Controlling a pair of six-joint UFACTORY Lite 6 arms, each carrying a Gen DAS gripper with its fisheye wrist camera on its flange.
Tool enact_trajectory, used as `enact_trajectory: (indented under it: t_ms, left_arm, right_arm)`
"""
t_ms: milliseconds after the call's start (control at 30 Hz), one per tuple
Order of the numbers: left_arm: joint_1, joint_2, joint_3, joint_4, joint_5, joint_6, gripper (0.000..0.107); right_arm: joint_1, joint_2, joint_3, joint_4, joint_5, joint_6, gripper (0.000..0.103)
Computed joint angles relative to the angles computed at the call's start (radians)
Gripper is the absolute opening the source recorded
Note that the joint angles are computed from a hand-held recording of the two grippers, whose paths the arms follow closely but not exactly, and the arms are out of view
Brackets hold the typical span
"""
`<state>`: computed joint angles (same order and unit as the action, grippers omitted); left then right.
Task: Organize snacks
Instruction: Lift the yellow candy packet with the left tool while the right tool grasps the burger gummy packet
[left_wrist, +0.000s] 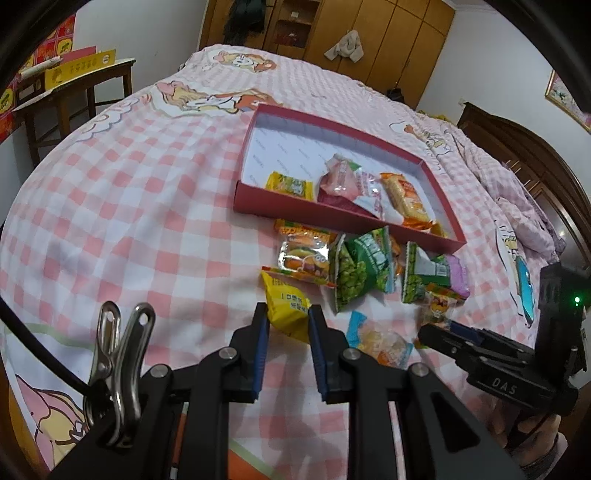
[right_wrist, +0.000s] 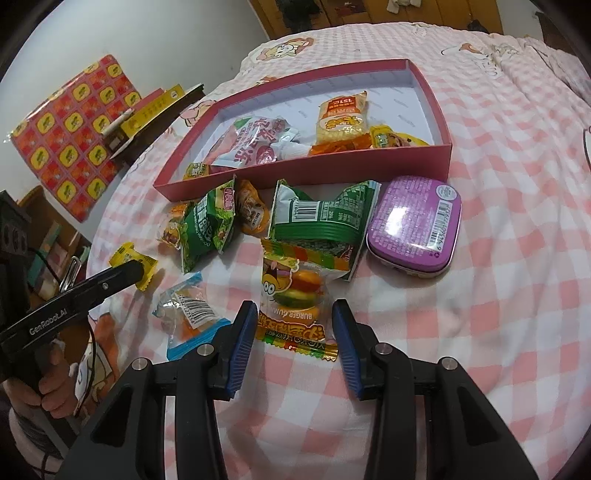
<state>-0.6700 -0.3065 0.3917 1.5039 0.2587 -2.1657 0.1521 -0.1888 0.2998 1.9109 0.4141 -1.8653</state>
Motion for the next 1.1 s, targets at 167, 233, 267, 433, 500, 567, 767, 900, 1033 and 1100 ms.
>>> enact_trajectory:
  t_ms: [167,233,267,433,500,567,767,900,1033,1100]
  left_arm:
    - [-0.015,-0.041,-0.014,-0.06,0.007,0.055,0.022]
    - [-0.025,-0.066,-0.023,-0.098,0.017,0.088,0.022]
    - [-0.03,-0.074,-0.024,-0.118,0.024,0.107,0.022]
    - [-0.05,-0.122,-0.017,-0.218,0.057,0.22,0.022]
    - [-0.056,-0.137,-0.012,-0.248,0.06,0.257,0.022]
    - [-0.068,-0.144,-0.001,-0.274,0.068,0.289,0.022]
    - [-0.113,-0.126,0.046,-0.266,0.097,0.279,0.022]
    - [-0.137,-0.085,0.091,-0.249,0.113,0.282,0.022]
    - [-0.148,-0.042,0.134,-0.23,0.119,0.265,0.022]
    - [-0.144,-0.02,0.154,-0.231,0.115,0.269,0.022]
  right_arm:
    - [-0.014,-0.062,-0.04,0.001,-0.008,0.006,0.039]
    - [-0.019,-0.099,-0.057,-0.032,-0.007,0.042,0.038]
    - [-0.019,-0.114,-0.062,-0.046,-0.009,0.058,0.037]
    - [-0.013,-0.251,-0.096,-0.185,-0.028,0.214,0.037]
    - [-0.005,-0.319,-0.109,-0.271,-0.044,0.312,0.037]
    - [0.001,-0.39,-0.114,-0.407,-0.054,0.461,0.037]
    - [0.03,-0.429,-0.094,-0.536,-0.079,0.601,0.037]
    - [-0.02,-0.453,-0.116,-0.513,-0.035,0.566,0.037]
    - [-0.049,-0.485,-0.131,-0.525,-0.012,0.554,0.037]
    - [-0.06,-0.495,-0.132,-0.529,-0.005,0.544,0.037]
